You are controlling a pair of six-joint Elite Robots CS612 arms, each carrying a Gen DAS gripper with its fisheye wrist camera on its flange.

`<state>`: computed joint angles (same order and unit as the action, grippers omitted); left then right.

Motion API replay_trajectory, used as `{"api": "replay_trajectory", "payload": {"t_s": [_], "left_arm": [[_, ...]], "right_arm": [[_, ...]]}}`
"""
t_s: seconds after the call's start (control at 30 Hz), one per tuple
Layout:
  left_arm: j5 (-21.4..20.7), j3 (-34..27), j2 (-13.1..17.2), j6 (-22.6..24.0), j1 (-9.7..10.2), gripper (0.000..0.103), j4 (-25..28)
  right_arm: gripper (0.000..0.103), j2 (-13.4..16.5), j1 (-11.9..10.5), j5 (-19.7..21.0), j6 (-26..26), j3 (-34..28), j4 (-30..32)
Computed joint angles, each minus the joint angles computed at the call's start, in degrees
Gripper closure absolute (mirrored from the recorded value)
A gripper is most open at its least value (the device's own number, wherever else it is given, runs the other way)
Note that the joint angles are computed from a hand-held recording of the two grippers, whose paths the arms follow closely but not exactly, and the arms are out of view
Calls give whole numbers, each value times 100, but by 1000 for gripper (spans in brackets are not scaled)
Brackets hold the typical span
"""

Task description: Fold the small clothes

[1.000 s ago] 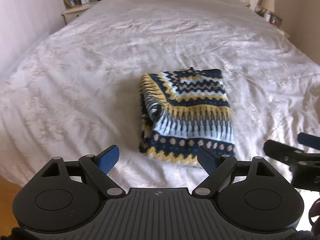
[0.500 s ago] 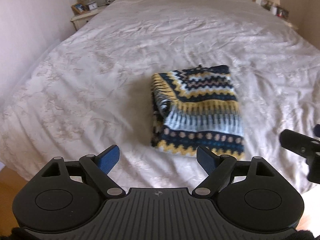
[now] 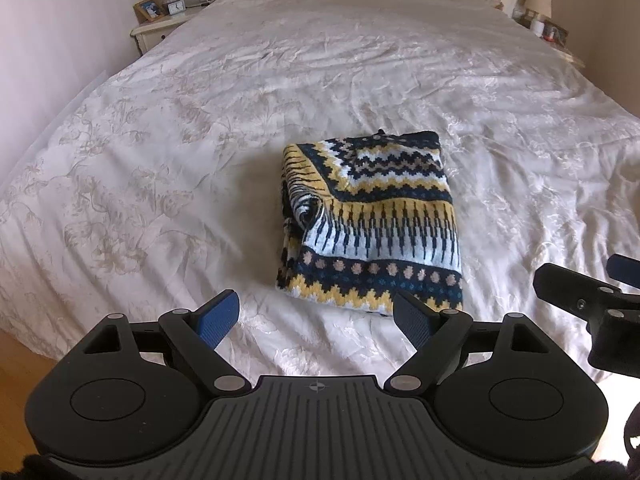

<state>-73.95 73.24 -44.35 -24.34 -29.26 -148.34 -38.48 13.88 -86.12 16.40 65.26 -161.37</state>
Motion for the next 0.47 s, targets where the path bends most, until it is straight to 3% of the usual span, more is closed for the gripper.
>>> {"api": "replay_trajectory", "payload": {"t_s": [0.47], "left_arm": [[17,23,-3,33,-14,19,-42]], "right_arm": [[1,23,-20,140,20,-25,97]]}}
